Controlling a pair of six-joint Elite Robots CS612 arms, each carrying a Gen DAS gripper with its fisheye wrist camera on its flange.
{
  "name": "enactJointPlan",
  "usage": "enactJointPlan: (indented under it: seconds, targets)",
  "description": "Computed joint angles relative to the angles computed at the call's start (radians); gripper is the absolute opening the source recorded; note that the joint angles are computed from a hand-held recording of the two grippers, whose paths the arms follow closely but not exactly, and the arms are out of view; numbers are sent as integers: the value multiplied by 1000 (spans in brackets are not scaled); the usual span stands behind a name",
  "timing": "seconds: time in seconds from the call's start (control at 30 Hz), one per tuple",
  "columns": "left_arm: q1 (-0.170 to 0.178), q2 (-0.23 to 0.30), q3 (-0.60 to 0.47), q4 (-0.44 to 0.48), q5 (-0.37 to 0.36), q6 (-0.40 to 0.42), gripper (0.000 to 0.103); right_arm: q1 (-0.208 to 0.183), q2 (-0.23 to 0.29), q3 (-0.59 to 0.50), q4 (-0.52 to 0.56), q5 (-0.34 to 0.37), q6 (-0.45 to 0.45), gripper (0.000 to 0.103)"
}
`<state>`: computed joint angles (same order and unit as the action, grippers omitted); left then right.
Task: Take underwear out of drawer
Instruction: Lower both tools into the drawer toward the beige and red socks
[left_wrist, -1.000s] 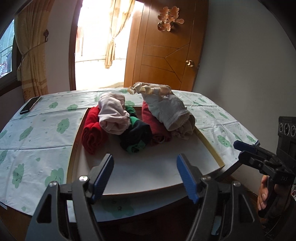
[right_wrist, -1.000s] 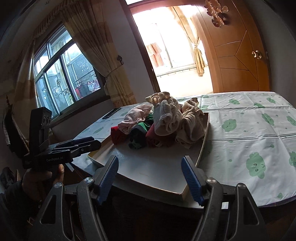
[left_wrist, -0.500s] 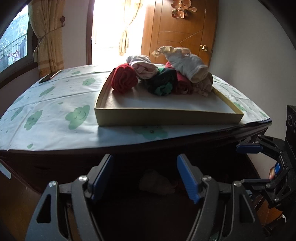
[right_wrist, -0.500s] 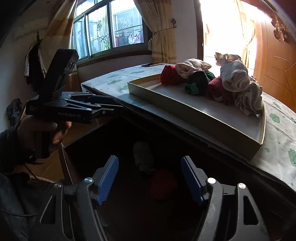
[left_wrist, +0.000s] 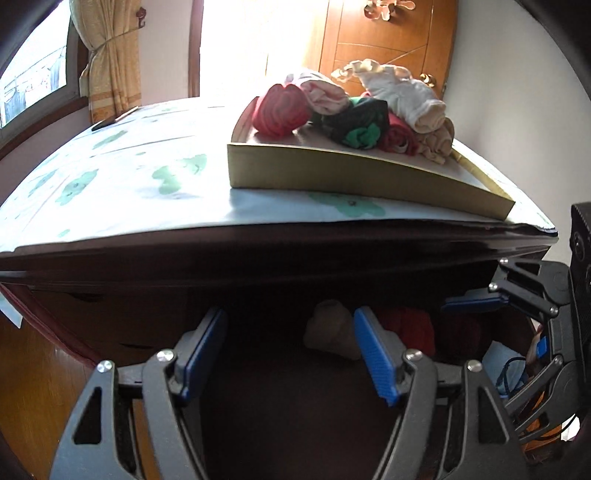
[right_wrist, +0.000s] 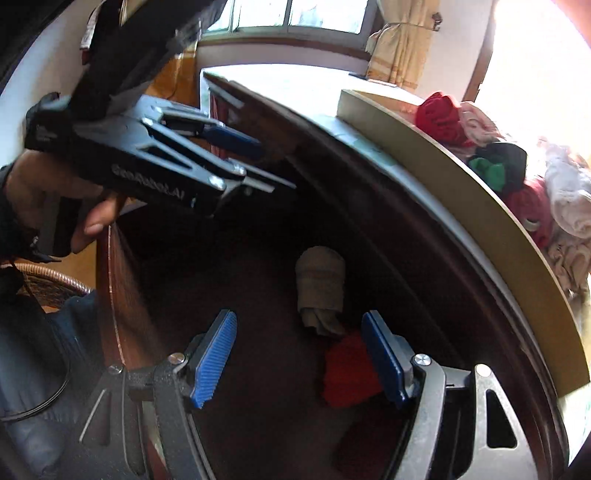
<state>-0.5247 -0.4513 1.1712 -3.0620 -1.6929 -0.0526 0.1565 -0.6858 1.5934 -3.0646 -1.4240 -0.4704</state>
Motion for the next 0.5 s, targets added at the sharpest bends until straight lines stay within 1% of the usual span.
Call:
enactJointPlan:
  seconds: [0.1, 0.27, 0.4, 0.5]
  targets:
    - [5, 2, 0, -1, 4, -17, 72, 8, 22, -46, 60, -6, 2, 72]
    - [11, 7, -5, -1, -5, -42, 72, 27, 64, -113, 115, -48, -3, 72]
    - [15, 8, -5, -6, -6, -59, 72, 53, 101, -151, 101, -153, -35, 71]
    - [19, 8, -5, 1, 8, -82, 73, 62, 124, -174, 104, -199, -40, 67]
